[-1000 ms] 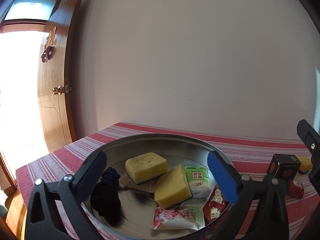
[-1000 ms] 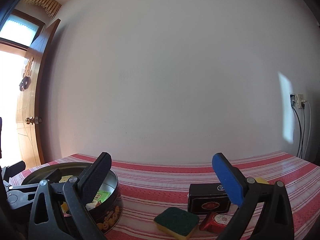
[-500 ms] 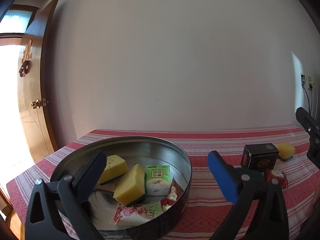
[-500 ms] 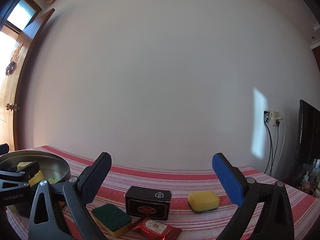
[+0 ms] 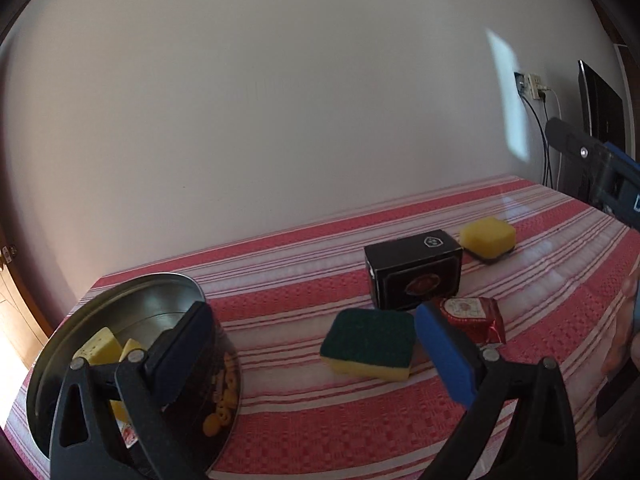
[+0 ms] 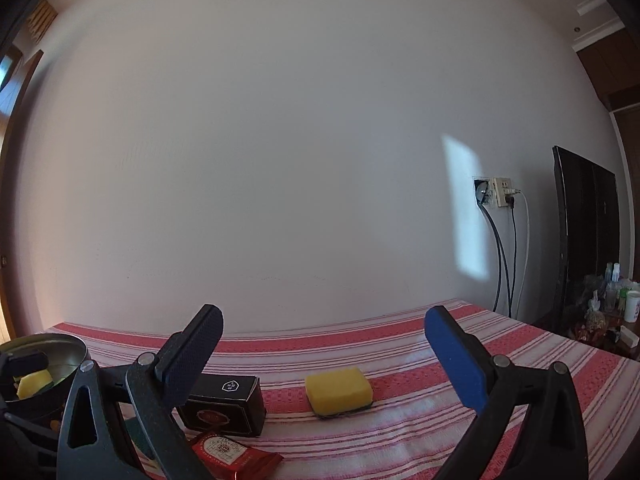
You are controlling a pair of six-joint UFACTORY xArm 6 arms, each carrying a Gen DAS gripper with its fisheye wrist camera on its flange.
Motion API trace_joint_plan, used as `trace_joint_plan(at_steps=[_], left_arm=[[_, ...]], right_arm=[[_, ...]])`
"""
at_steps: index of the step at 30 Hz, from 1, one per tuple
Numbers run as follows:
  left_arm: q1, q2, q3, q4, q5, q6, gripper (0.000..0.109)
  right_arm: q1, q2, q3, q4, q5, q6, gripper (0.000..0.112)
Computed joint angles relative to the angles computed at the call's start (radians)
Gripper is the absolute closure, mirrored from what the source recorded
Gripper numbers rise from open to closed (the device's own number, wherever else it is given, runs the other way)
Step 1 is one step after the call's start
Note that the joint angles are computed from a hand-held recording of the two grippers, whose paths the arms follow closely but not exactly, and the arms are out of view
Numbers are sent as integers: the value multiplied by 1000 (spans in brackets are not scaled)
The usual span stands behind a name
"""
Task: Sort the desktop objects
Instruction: 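Move both tools back toward the green pad and red packet on the bed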
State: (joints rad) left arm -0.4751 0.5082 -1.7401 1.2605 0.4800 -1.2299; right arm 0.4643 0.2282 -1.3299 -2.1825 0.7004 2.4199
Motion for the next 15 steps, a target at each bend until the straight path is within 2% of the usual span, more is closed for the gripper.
trace_joint_plan(at_steps=[2,7,11,15], left_arm=[[-7,62,-77,-161,15,172,6],[-14,189,-244,-450,72,442,7],[-17,297,-420,-636,198,584,16],[-4,366,-529,-810,272,686,18]], right_arm=[[-14,-4,0,1,-25,31,10],[-34,-4,-4,-8,-64,88,10],[-47,5,-17,-10,-94,109,10],[-65,16,-33,-1,-144,124,10]])
